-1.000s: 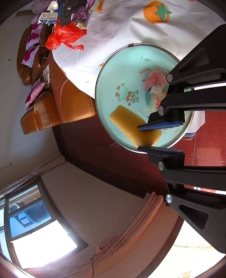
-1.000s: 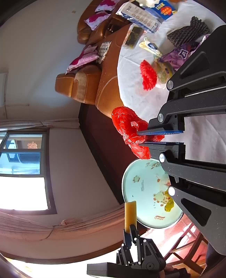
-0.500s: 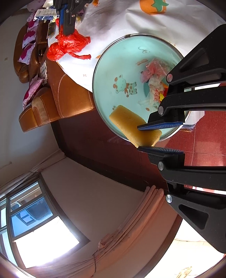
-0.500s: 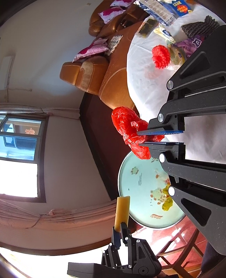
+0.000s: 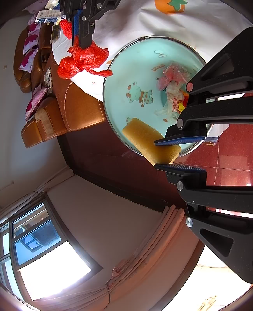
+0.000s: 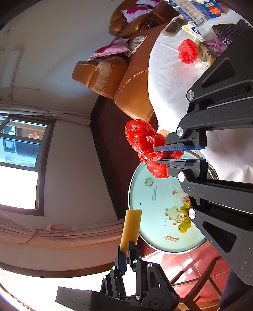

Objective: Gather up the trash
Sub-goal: 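Open both grippers to drop the sponge and red bag into the bin, then move both grippers back to the table and grasp the silver-orange wrapper strip with the right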

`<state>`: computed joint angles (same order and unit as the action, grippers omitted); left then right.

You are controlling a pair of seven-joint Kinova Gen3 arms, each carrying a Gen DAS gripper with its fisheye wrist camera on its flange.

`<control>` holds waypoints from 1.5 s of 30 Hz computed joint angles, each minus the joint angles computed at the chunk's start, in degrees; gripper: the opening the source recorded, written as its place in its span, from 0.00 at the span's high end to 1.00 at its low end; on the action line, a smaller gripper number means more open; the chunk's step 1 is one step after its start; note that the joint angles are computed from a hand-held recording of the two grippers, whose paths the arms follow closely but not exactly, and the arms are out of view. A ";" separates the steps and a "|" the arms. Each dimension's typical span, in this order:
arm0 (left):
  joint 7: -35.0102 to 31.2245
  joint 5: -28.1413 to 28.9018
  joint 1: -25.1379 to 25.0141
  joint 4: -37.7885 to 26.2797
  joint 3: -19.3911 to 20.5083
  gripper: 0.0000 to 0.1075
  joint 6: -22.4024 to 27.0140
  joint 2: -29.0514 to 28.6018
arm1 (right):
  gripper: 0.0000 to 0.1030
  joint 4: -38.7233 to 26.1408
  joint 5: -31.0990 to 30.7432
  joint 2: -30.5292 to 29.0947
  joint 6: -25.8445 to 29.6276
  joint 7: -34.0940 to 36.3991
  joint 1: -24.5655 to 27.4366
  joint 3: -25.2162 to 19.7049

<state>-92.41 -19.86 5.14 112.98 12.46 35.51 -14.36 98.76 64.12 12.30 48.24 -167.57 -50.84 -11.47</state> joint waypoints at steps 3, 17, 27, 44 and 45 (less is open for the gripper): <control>-0.34 0.24 0.12 -0.02 -0.19 0.83 0.03 -0.05 | 0.93 -0.01 -0.07 -0.01 -0.24 0.14 0.09 0.00; -1.08 0.95 0.14 -0.26 -0.33 0.83 0.28 -0.12 | 0.93 -0.12 0.01 0.11 -0.43 -0.02 0.01 0.08; -1.11 1.03 0.07 -0.24 -0.29 0.83 0.25 -0.15 | 0.93 -0.71 -0.52 0.39 -0.23 0.86 -0.19 0.09; -1.81 3.40 0.52 0.55 -0.33 0.51 -1.26 -0.44 | 0.52 0.09 -2.14 0.25 -2.88 0.73 0.37 0.66; -1.64 3.28 0.44 0.61 -0.24 0.50 -1.35 -0.50 | 0.51 0.09 -2.11 0.26 -2.47 0.40 0.27 0.71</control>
